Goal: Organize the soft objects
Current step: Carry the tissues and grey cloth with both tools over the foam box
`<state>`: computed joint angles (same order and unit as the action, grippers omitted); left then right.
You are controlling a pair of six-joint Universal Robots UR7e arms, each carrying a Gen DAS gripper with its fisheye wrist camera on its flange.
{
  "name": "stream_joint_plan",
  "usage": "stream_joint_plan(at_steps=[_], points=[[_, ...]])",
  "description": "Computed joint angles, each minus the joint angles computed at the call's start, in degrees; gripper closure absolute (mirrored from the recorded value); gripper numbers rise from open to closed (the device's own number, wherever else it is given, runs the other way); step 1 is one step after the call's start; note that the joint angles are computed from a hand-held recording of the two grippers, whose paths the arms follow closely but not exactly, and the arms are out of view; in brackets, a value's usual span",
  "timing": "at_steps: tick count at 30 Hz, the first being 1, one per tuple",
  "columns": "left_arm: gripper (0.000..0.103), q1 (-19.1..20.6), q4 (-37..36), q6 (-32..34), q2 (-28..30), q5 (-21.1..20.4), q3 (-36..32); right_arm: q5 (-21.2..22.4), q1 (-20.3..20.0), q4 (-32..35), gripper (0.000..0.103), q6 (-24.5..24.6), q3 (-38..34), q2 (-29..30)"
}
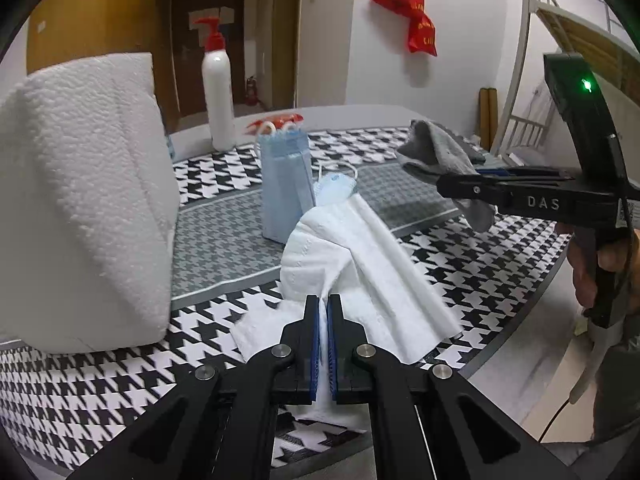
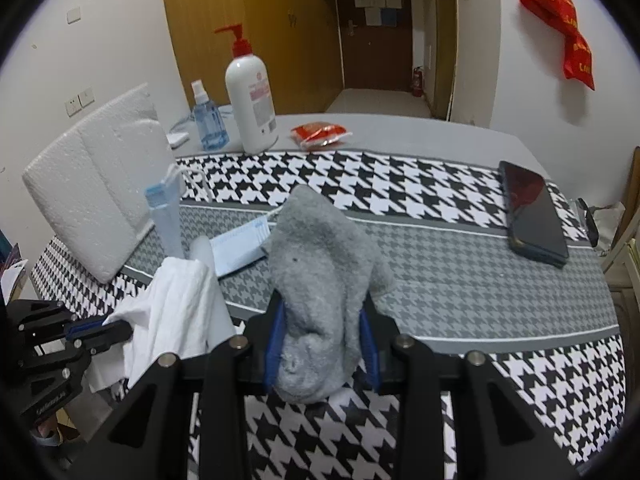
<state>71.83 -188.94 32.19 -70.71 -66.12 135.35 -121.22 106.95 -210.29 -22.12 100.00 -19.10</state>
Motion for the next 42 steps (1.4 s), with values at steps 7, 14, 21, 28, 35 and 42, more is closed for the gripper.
stream_joint_plan(at_steps=[7, 14, 21, 28, 35, 42], points=[[0.099, -0.3, -2.4, 1.4, -2.6, -1.7, 1.6, 1.0, 1.1, -3.9, 0.065, 0.3, 2.5, -1.0], [0.099, -1.2, -3.8, 3.1, -4.7, -3.0, 1.7, 1.9, 2.4, -7.6, 0.065, 0.0, 4.6, -1.8], [0.099, -2.3, -3.7, 3.1, -6.4, -4.2, 1.6, 2.6, 3.8, -11.2, 0.065, -0.1, 6.4, -2.5], [0.099, -3.8, -4.2, 3.4, -7.6, -4.7, 1.8, 3.0, 5.3, -13.7, 0.065, -0.7, 7.3, -2.9], [0.099, -5.0, -4.5, 4.7, -9.4, -5.0, 1.9, 2.9, 6.3, -15.2, 0.065, -0.6, 7.6, -3.2], [0.099, -5.3, -4.5, 5.7, -11.6, -5.2, 1.9, 3.5, 7.5, -16.9, 0.065, -0.9, 7.5, -3.0]])
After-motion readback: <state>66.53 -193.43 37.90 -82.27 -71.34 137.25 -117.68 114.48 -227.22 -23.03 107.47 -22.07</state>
